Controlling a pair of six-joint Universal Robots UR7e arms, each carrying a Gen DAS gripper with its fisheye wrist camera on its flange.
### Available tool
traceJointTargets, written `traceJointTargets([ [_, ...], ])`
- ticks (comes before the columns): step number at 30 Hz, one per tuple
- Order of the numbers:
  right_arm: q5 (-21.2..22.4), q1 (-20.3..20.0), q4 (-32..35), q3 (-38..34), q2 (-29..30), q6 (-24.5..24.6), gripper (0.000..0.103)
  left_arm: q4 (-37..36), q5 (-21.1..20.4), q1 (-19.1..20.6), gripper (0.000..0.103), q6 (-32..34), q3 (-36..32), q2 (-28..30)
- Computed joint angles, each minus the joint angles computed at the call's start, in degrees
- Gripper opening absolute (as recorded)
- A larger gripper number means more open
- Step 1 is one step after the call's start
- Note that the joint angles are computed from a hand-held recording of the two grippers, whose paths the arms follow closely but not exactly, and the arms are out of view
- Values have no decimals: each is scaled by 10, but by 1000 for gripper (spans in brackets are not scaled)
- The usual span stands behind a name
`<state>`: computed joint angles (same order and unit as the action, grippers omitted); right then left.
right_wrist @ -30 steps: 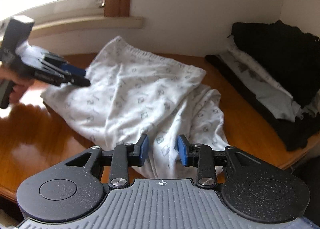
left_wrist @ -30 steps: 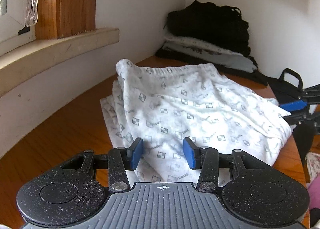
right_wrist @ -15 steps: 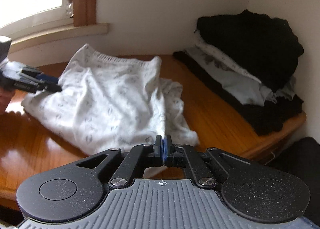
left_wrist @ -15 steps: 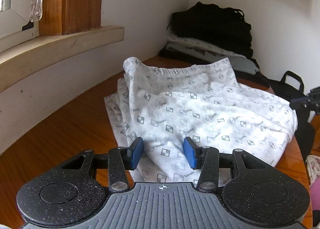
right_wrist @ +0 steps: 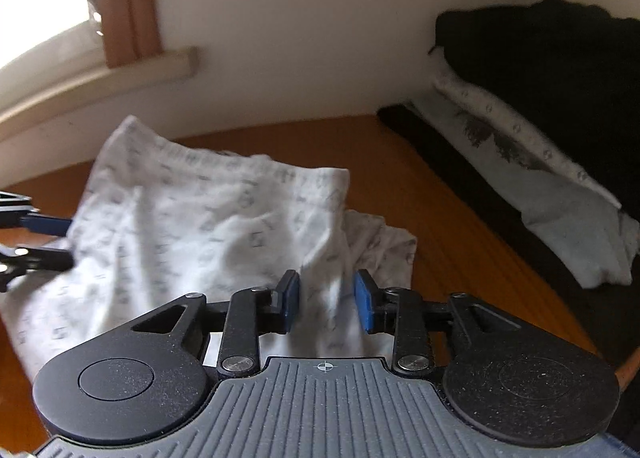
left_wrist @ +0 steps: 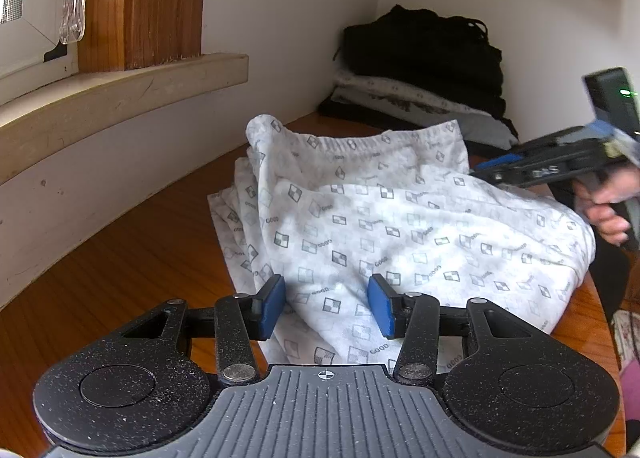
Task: Fold clothes
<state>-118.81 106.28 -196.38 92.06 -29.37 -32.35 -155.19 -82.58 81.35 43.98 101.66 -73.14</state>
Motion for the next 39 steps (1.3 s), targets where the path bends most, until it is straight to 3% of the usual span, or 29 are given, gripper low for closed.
traceJointTargets([
  [1,6,-2,-8,-1,-2,-6,4,1,0,0,51,0,-1,0],
  [3,5,-2,-50,-4,0,-21,3,2,0,0,51,1,-1,0],
  [5,36,-10,-97,5,-13,19,3,4,-1,0,51,1,-2,0],
  [7,13,-9,-97,-4,-10,27,2,4,-1,0,51,2,-2,0],
  [9,-10,-11,-62,-5,-13,24,7,6,-2,1,51,1,-3,0],
  [14,12,-13,-93,88,-57,30,17,2,2,-1,51,3,-1,0],
  [16,21,-11,-99,131,-79,28,31,-4,11,-6,52,5,3,-1],
  [21,45,1,-120,218,-114,22,34,-38,11,-22,51,19,24,-19],
  [26,43,19,-148,245,-105,-5,34,-19,-9,-39,49,34,52,-38],
  [29,29,29,-157,252,-100,-26,35,-9,18,-49,49,46,66,-34],
  [37,-20,38,-157,246,-74,-117,37,14,10,-32,50,26,41,-20],
  [39,-16,34,-148,244,-74,-141,31,4,13,-33,50,36,46,-20],
])
